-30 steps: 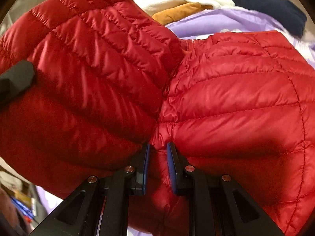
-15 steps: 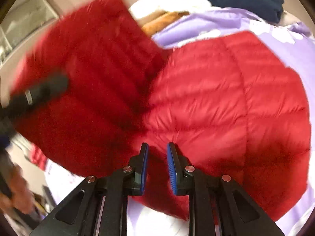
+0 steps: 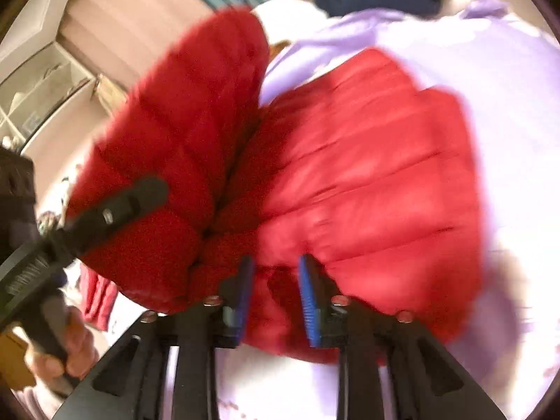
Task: Fold large clothes
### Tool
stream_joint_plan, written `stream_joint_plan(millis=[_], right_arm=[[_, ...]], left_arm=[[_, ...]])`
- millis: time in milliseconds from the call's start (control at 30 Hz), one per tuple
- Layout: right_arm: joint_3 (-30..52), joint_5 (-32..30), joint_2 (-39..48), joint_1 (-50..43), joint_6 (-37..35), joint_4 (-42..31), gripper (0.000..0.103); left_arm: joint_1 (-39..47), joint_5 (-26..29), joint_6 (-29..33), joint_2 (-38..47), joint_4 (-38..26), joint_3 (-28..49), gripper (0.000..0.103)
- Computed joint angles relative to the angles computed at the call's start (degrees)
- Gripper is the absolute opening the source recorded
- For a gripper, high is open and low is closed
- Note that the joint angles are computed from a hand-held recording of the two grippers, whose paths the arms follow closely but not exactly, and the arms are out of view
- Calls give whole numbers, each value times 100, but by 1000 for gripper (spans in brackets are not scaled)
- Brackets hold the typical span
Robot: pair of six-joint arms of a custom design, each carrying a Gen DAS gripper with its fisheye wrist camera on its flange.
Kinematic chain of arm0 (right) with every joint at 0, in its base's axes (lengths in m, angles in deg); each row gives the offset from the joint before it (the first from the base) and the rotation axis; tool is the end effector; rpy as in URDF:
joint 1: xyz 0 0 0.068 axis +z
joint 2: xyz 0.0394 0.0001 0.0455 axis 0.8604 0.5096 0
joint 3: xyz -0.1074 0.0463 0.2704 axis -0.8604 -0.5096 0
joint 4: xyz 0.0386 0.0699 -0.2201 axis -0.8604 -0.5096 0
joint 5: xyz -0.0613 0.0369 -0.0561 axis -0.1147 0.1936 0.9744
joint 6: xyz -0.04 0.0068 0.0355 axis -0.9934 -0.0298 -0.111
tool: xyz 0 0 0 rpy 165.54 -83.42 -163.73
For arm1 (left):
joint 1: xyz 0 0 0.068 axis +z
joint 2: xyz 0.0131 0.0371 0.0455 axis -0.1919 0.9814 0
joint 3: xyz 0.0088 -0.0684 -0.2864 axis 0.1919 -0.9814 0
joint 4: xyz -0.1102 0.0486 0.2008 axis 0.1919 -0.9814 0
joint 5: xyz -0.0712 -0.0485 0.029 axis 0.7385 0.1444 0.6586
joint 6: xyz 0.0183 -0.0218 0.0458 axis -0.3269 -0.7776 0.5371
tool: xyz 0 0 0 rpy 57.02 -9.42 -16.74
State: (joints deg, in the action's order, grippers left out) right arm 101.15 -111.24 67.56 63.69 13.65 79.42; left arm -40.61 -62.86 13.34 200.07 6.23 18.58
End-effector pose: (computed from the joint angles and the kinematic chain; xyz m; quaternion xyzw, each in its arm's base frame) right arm 0.3754 0.0561 0.0203 -0.1602 0.8544 0.4196 0.2613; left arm 0.2608 -0.1349 0.1027 -0.0406 0.9101 -0.0521 0.4090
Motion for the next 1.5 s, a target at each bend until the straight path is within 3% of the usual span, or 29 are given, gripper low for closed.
stream_joint_plan(millis=[133, 267, 400, 600, 633, 700, 867, 1167, 1267, 1367, 1400, 1467, 1500], right_arm=[[192, -474, 151, -385, 418, 166, 56], [588, -1572, 490, -654, 1223, 407, 75], [755, -1822, 456, -453, 1694, 586, 77], [1249, -1279, 104, 40, 805, -800, 77], [1289, -1066, 49, 150, 711, -884, 76], [1384, -792, -45, 266, 360, -1200, 44], [1153, -247, -240, 429, 230, -729, 21], [440, -433, -27, -58, 1434, 1398, 14], [378, -393, 147, -245, 1598, 1632, 14], [487, -268, 360, -350, 1566, 1464, 14], [547, -212, 423, -362, 1571, 1393, 14], [686, -114, 538, -377, 1574, 1263, 14], [747, -52, 581, -367, 1537, 1201, 14]], left_arm=[[-43, 250, 124, 157, 173, -1, 54], [-62, 518, 260, 366, 147, 172, 59], [-25, 936, 362, 528, 284, 221, 64], [-84, 1169, 456, 660, 198, 363, 66], [-83, 1169, 474, 660, 181, 370, 66], [-43, 1178, 517, 616, 147, 346, 66], [20, 1301, 457, 514, 145, 267, 66], [317, 1937, 411, -1007, 651, -924, 67], [581, 1779, 411, -1462, 592, -1060, 68], [1052, 1757, 424, -1369, 320, -758, 65], [1159, 1737, 422, -1262, 233, -609, 63], [1344, 1731, 433, -914, -52, -137, 42], [1394, 1768, 396, -734, -221, 131, 37]])
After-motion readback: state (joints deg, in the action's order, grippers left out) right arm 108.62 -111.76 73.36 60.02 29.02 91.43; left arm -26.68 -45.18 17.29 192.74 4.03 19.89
